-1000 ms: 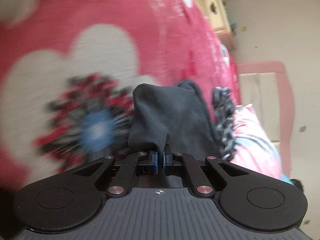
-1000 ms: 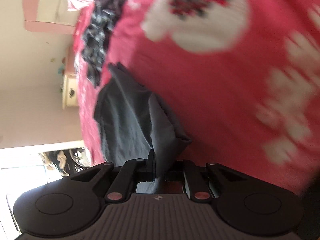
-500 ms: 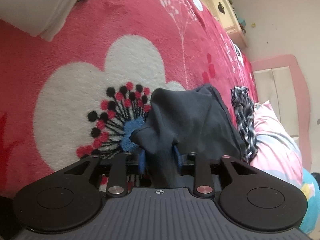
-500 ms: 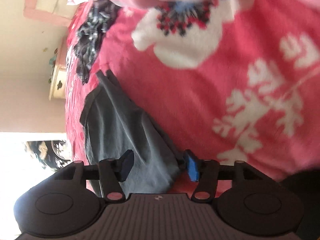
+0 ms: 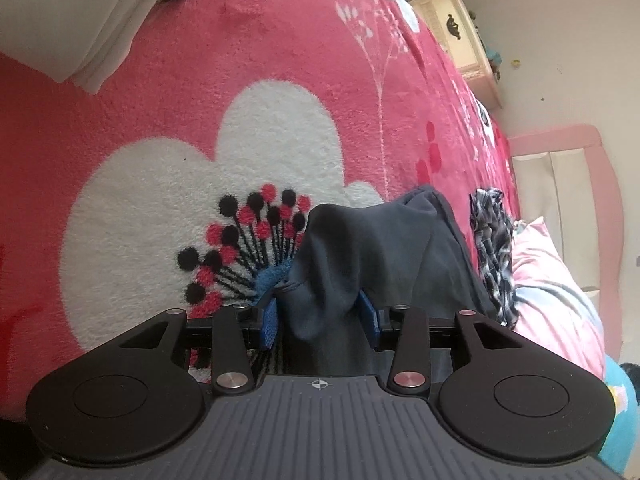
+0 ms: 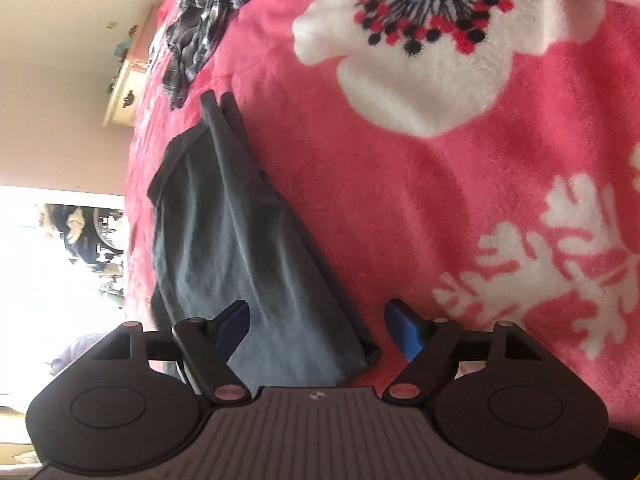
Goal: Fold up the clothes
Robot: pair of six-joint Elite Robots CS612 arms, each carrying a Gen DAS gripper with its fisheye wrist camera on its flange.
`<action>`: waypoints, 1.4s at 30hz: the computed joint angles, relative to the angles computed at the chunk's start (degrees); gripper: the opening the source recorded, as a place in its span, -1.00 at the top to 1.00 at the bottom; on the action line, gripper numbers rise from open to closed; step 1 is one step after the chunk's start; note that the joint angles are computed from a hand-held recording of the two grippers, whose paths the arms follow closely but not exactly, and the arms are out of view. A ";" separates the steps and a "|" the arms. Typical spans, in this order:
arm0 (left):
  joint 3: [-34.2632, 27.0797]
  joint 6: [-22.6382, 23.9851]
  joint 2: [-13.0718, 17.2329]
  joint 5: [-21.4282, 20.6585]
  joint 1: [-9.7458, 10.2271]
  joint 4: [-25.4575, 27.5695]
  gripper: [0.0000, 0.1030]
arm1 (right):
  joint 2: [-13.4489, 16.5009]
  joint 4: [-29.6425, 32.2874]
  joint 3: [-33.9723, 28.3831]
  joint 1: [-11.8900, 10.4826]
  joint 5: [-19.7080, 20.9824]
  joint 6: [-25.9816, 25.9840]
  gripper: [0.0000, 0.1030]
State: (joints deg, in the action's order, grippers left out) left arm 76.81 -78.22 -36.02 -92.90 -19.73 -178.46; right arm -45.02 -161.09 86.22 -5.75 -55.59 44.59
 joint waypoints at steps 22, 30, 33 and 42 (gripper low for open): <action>-2.20 0.69 1.29 2.20 -0.21 1.38 0.31 | 2.34 -10.24 0.80 0.41 2.64 12.82 -0.12; -2.08 1.83 1.22 4.11 -0.64 0.91 0.84 | 3.16 -12.57 0.51 0.50 1.79 14.15 0.76; -1.89 2.78 1.10 4.22 -0.74 -0.10 0.90 | 3.01 -13.93 0.73 0.25 2.66 12.88 0.82; 0.24 1.23 -0.68 5.08 -1.22 -6.49 0.93 | 2.08 -19.46 -0.04 -0.85 5.81 12.33 0.86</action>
State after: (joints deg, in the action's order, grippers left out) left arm 77.04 -77.00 -36.70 -87.81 -20.95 -184.95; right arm -42.94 -180.55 86.18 -6.60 -49.77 56.91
